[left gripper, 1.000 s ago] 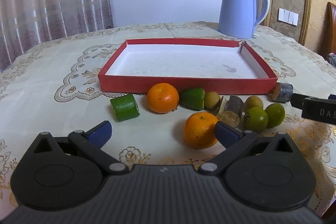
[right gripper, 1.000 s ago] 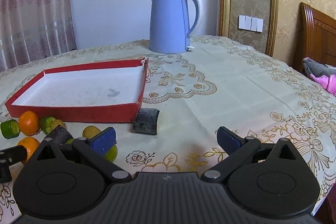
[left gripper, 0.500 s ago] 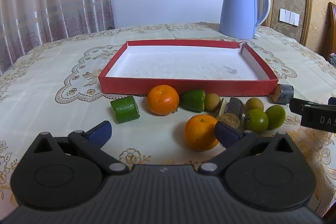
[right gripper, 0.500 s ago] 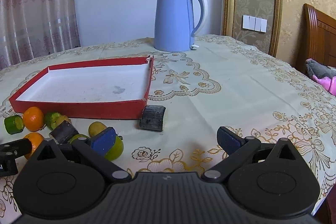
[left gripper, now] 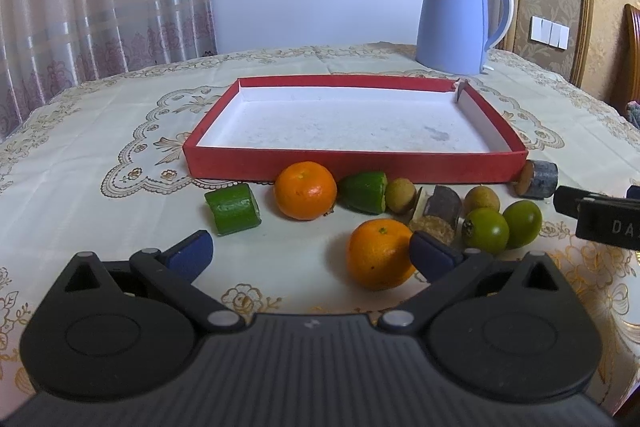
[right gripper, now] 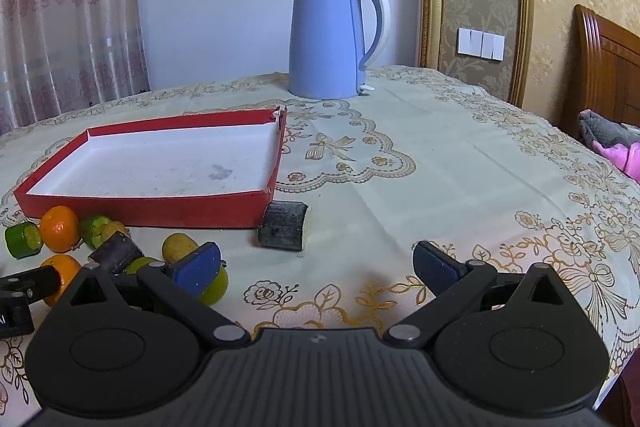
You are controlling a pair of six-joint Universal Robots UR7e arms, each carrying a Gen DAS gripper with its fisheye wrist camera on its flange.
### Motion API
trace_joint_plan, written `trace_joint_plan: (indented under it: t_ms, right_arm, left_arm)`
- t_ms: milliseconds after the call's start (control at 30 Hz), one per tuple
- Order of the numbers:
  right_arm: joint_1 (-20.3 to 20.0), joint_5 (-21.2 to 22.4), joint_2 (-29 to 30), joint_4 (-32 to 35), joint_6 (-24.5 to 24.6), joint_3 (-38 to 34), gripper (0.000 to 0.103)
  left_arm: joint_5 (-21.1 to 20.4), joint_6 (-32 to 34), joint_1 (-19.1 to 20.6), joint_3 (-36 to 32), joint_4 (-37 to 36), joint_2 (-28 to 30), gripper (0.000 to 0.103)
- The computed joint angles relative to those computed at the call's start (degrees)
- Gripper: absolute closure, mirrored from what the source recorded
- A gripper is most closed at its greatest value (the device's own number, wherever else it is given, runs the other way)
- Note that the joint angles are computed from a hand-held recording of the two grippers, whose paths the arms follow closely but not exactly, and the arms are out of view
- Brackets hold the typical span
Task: Organize fruits
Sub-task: 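Move left gripper toward the orange while right gripper approaches the dark log slice, then close left gripper on the orange while right gripper closes on the dark log slice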
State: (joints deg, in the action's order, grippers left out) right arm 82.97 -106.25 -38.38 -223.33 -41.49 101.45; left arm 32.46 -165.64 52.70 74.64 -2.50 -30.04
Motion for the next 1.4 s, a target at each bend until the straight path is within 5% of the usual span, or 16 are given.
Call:
trace_joint_plan:
  t_ms: [933,1067,1300,1400]
  right_arm:
    - [-2.4,3.2,-2.8,1.4,4.3,1.6,0.0]
    - [-2.6,3.9,-2.7,1.1,3.6,1.6,0.0]
    - [-2.8,3.8,-2.1,0.4,0.7,1.2,0.0]
    - [-3.2,3.8,-2.3,1.6,0.9,1.0,0.0]
  left_arm:
    - [2.7,0.8,0.7,-1.5,1.4,1.6,0.0]
    - [3.3,3.3,0.5,-1.0,-0.4,1.5,0.014]
    - [5.8,0.3,1.1,-4.5,5.7,3.4,0.022]
    - [6.4,0.4,1.4,-5.3,6.6,3.9,0.049]
